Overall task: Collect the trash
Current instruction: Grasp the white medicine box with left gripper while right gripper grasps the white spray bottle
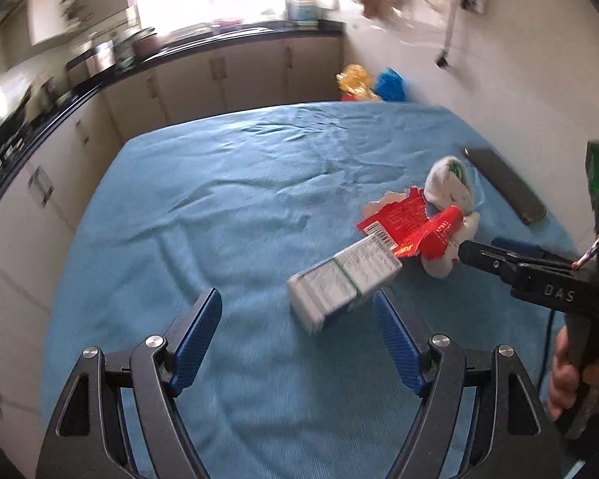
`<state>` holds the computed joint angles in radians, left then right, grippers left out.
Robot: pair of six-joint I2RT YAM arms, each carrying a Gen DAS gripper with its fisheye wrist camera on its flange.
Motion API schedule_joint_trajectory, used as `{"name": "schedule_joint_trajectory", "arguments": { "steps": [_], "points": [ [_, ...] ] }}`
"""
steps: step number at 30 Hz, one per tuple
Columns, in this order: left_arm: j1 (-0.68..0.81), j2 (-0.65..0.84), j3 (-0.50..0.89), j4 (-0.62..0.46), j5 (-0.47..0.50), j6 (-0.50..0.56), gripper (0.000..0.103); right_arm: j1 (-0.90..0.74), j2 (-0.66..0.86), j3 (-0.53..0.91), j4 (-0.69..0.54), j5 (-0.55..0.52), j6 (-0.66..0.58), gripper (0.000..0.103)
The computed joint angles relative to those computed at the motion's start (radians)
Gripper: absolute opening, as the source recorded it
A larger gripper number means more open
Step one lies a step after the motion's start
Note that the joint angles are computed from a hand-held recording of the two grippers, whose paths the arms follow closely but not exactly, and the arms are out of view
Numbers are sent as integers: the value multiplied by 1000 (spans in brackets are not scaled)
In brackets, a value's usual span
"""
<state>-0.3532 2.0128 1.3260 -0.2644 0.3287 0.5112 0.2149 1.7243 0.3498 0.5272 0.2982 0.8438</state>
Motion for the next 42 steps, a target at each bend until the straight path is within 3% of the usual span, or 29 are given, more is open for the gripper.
{"name": "schedule_joint_trajectory", "arguments": {
  "steps": [4, 8, 12, 14, 15, 16, 20, 24, 28, 31, 33, 35, 37, 42],
  "points": [
    [-39, 90, 120, -81, 6, 69, 77, -43, 32, 17, -1, -14, -30, 76],
    [-68, 191, 264, -208, 25, 125, 77, -86, 58, -10, 78, -57, -30, 76],
    [-89, 234, 313, -278, 4, 175, 77, -103, 74, -28, 134, -78, -41, 76],
    [-91, 250, 330, -323, -1, 174, 56, -104, 81, -25, 141, -81, -47, 76],
    [-92, 258, 340, -354, -14, 171, 34, -103, 84, -20, 141, -83, -49, 76],
    [-90, 235, 301, -312, -22, 155, 34, -107, 86, -16, 140, -89, -53, 76],
    [-43, 221, 304, -400, 30, 86, 34, -109, 89, 8, 116, -99, -32, 76],
    [27, 127, 188, -390, 20, 41, 34, -107, 92, 51, 58, -103, -11, 78],
    [107, 21, 48, -364, 33, 76, 34, -92, 110, 146, -63, -69, 1, 78],
    [157, -55, -53, -320, 38, 99, 34, -78, 149, 275, -243, -19, -5, 78],
    [194, -103, -119, -291, 44, 121, 34, -55, 192, 377, -375, 41, -19, 72],
    [221, -138, -164, -272, 50, 140, 34, -36, 211, 429, -453, 87, -25, 37],
    [250, -168, -203, -261, 61, 158, 34, -26, 187, 394, -426, 60, -20, 30],
    [298, -161, -233, -257, 69, 199, 34, 81, 83, 234, -349, 17, -23, 30]
  ]
}}
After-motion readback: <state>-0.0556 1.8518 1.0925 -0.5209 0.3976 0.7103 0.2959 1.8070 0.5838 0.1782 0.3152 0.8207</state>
